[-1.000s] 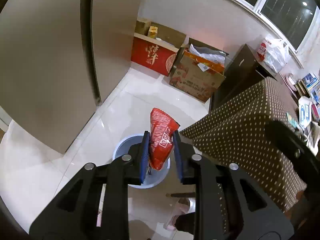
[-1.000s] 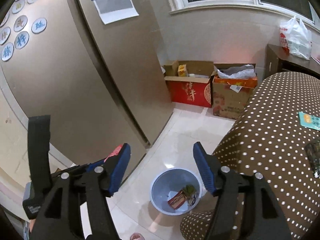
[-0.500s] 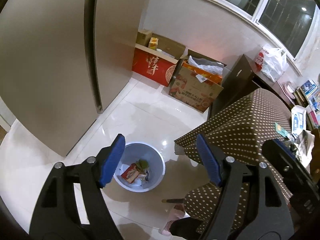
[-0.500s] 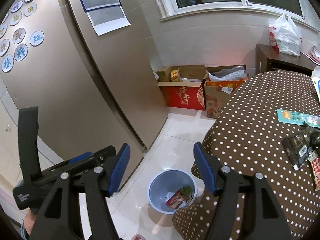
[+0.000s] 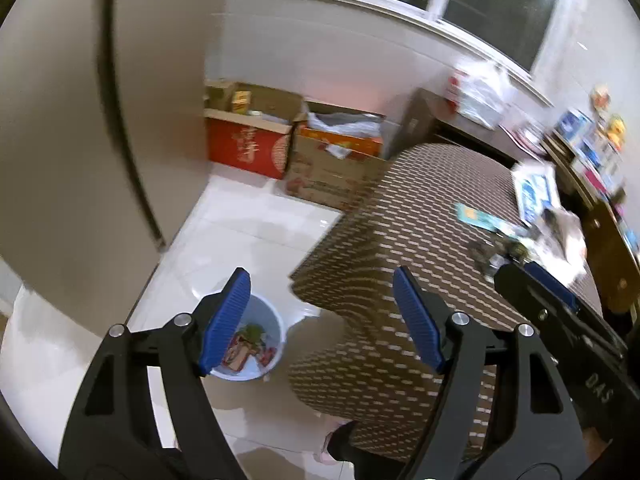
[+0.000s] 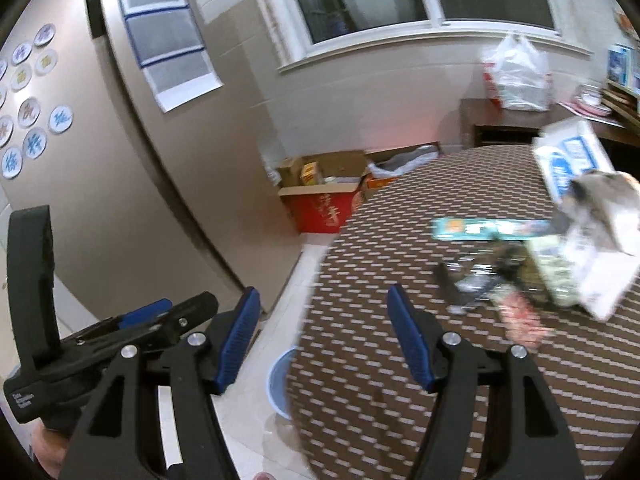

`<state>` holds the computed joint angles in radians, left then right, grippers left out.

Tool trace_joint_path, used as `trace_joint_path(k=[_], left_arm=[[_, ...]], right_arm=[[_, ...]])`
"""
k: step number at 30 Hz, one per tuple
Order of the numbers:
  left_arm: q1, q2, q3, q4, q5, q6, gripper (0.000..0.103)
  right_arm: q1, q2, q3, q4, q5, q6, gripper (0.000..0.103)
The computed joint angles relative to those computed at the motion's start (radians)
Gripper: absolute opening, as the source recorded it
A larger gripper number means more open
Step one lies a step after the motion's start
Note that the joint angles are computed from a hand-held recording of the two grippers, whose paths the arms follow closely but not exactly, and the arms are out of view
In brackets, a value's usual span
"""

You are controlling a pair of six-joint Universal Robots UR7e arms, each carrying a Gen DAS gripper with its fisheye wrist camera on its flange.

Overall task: Collect trash
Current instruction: 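Grasp the dark snack packet with the left gripper while the right gripper grasps the white packet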

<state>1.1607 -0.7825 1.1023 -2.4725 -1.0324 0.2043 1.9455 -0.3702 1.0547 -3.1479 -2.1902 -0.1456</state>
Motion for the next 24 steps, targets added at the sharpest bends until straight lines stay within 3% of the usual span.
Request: trace_joint_path(k=[6,11,13,24], left_arm=[[-0.050,0.014,0.043,0.013,-0.014,0.034,0.073],[-0.078,0.051,0.027,0.033,-0.017,0.063,0.073],[-0.085,0.073,0.005,0.054,-0.025,0.073,0.073],[-0.100,0.202,-0.142,0.165,-0.013,0.145,0.074]], right_arm=[[-0.034,-0.116,0.163,-0.105,-0.054,0.002,0.065],[-0.067,-0.170,0.216,-0.118,-0.078,0.003,0.065],[-0.079,-0.178,0.208,-0.094,-0.085,0.009,0.065],[-0.141,-0.174,0.128,0.136,-0.051,0.057,0.039]])
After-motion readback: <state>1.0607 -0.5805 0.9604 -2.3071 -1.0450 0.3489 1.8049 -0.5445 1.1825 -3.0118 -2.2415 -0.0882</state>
